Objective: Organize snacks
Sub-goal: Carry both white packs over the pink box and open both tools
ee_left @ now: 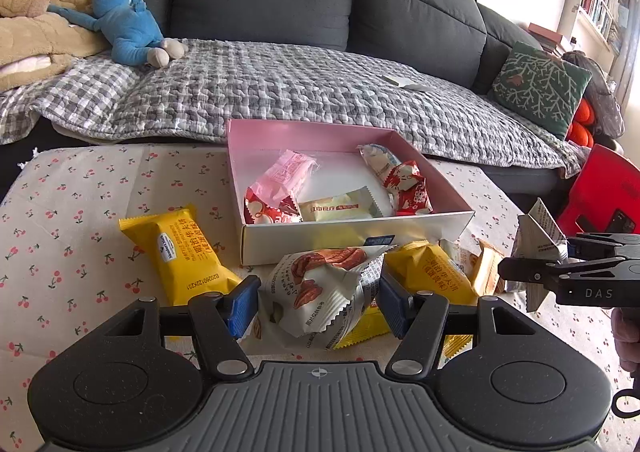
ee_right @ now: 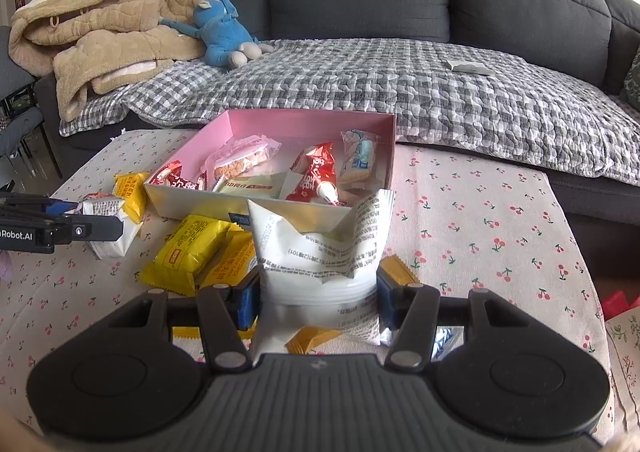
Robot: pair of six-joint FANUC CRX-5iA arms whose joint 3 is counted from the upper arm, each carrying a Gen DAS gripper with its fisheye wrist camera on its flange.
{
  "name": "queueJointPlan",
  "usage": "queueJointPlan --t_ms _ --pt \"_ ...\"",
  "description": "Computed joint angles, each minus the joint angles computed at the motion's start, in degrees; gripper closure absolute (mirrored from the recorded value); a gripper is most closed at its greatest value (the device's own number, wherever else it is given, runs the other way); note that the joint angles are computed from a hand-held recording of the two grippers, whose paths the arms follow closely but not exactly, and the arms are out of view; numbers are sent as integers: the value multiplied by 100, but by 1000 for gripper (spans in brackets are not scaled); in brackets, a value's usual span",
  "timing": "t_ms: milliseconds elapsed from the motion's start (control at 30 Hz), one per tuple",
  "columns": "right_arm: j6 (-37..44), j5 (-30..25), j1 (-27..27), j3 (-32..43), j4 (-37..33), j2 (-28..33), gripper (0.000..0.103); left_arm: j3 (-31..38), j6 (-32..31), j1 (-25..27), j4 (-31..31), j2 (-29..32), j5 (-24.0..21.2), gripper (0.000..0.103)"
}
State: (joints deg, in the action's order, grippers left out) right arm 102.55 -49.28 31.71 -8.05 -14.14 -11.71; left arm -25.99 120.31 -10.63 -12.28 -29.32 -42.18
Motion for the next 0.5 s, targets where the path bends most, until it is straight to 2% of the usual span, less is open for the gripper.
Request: queueJointPlan --t_ms 267,500 --pt "-278 76 53 322 -73 210 51 183 170 46 13 79 9 41" --pt "-336 55 23 771 -163 580 50 531 -388 463 537 504 27 41"
